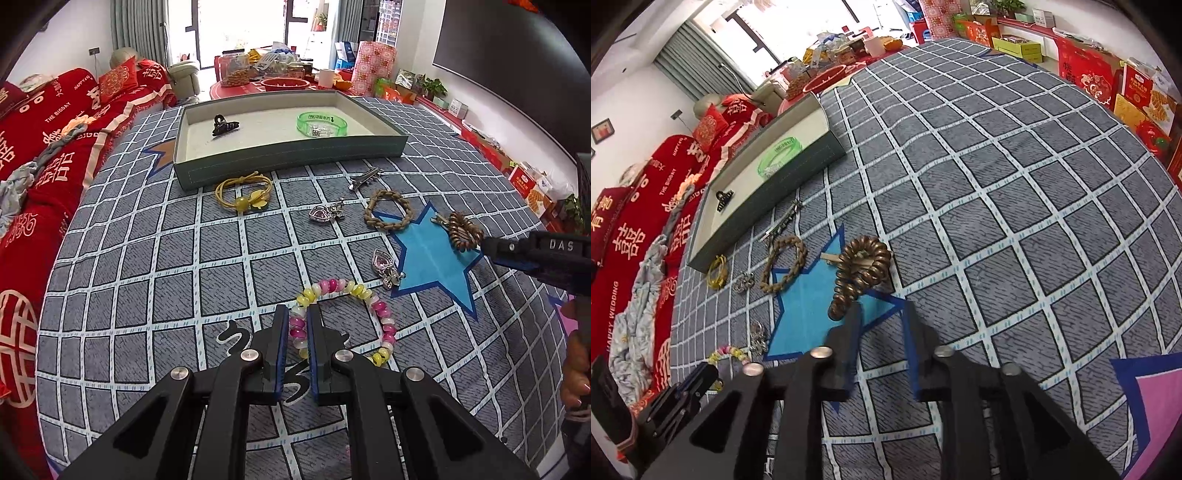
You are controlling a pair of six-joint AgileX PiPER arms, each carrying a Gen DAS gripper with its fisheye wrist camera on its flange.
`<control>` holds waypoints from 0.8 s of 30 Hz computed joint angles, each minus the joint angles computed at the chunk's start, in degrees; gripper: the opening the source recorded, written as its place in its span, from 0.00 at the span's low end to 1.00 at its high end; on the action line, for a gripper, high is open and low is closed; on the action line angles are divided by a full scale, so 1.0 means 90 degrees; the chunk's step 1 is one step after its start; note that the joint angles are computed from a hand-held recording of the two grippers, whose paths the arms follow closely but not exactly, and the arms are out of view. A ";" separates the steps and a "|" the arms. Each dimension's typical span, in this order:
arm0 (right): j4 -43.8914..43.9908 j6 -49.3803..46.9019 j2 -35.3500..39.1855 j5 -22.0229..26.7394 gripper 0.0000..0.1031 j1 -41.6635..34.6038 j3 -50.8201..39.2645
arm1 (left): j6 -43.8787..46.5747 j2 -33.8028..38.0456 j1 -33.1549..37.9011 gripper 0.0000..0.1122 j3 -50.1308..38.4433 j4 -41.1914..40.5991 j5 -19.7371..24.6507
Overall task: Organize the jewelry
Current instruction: 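Grasp the brown wooden bead bracelet with the right tool while the left tool grasps the pink-yellow beaded bracelet, then lift and carry both bracelets over the tray with both tools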
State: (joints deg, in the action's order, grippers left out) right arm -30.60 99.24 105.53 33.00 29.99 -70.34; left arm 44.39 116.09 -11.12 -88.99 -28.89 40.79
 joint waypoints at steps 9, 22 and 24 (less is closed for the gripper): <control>0.0478 -0.0664 0.0405 0.0369 0.53 -0.0144 -0.0682 | -0.0121 0.0059 -0.0017 0.21 -0.0048 0.0079 0.0062; 0.0445 -0.1661 0.1131 0.1743 0.11 0.0234 -0.1892 | -0.0711 -0.0192 -0.0079 0.92 0.0382 0.0475 -0.0851; 0.0394 -0.1394 0.0913 0.1305 0.11 0.0201 -0.1476 | -0.0527 -0.0207 -0.0054 0.92 0.0352 0.0345 -0.0769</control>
State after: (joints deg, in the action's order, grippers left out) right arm -27.05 86.70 113.74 44.74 31.80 -83.62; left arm 39.65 114.23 -11.60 -85.82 -25.78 33.87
